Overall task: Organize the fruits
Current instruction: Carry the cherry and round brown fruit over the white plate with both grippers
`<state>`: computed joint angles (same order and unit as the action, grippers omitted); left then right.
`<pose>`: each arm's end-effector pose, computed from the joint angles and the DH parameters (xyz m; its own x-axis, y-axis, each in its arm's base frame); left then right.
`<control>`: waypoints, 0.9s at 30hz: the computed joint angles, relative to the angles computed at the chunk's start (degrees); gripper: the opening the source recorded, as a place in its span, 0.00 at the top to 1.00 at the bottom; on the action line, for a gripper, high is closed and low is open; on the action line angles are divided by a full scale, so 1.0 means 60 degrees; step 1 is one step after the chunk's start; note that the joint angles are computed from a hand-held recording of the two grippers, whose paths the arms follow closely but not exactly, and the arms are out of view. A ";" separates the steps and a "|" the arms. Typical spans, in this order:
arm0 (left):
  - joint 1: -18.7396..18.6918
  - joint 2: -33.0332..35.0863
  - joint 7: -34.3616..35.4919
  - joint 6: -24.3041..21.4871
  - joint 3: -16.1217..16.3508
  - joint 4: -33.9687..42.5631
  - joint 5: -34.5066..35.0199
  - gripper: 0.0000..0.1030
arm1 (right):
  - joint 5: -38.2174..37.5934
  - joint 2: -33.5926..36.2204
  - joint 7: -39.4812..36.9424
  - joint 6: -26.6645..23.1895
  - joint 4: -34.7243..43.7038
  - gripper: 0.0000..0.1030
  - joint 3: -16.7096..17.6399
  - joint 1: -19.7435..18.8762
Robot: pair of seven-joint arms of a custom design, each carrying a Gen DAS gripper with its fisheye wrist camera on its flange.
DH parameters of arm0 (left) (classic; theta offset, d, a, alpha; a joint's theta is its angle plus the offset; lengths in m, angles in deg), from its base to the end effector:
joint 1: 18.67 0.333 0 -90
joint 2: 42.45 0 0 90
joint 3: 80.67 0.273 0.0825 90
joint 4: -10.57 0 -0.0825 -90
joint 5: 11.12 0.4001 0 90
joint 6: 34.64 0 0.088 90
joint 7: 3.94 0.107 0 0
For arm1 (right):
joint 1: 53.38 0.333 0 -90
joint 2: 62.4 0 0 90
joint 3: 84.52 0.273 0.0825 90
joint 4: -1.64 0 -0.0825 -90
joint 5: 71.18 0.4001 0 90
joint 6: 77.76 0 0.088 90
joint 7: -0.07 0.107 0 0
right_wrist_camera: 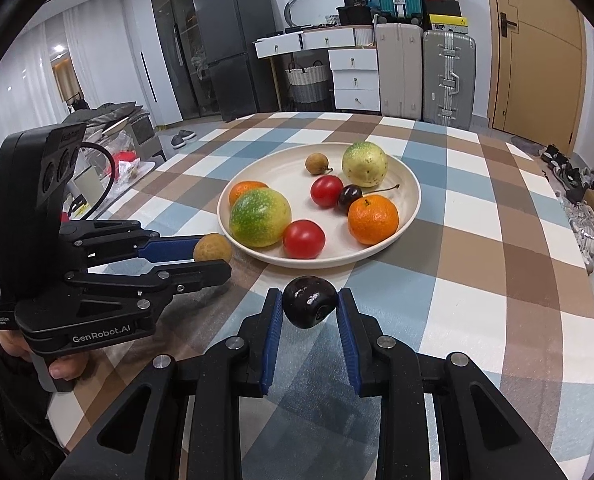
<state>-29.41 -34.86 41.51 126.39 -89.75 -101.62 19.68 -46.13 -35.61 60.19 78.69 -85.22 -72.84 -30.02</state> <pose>0.5940 -0.2372 0.4388 -0.0390 -0.9956 0.0849 -0.7186 -0.0311 -0.6947 0.6218 0.3857 0.4368 0.7080 -0.6952 -0.1246 -0.5419 -0.4215 -0.7271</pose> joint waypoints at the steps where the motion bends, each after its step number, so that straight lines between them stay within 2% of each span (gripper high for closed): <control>1: -0.0034 -0.0060 -0.0177 0.0019 0.0041 -0.0022 0.0167 0.76 | 0.0038 -0.0023 -0.0053 0.0055 -0.0021 0.73 0.0029 -0.0018; 8: -0.0061 -0.0447 -0.1372 0.0046 0.0120 -0.0114 0.1338 0.76 | 0.0503 -0.0113 -0.0428 0.0334 -0.0067 0.73 0.0207 -0.0205; 18: 0.0068 -0.0658 -0.2482 0.0032 0.0058 0.0006 0.2560 0.76 | 0.0780 -0.0008 -0.0493 0.0524 0.0258 0.73 0.0219 -0.0258; 27: 0.0199 -0.0427 -0.2921 0.0086 0.0148 0.0433 0.2981 0.76 | 0.0680 0.0527 -0.0276 0.0489 0.1229 0.73 0.0202 -0.0194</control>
<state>-28.22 -37.42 23.99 126.90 -88.87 -99.02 37.57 -42.05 -32.45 58.53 81.62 -77.85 -71.63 -31.18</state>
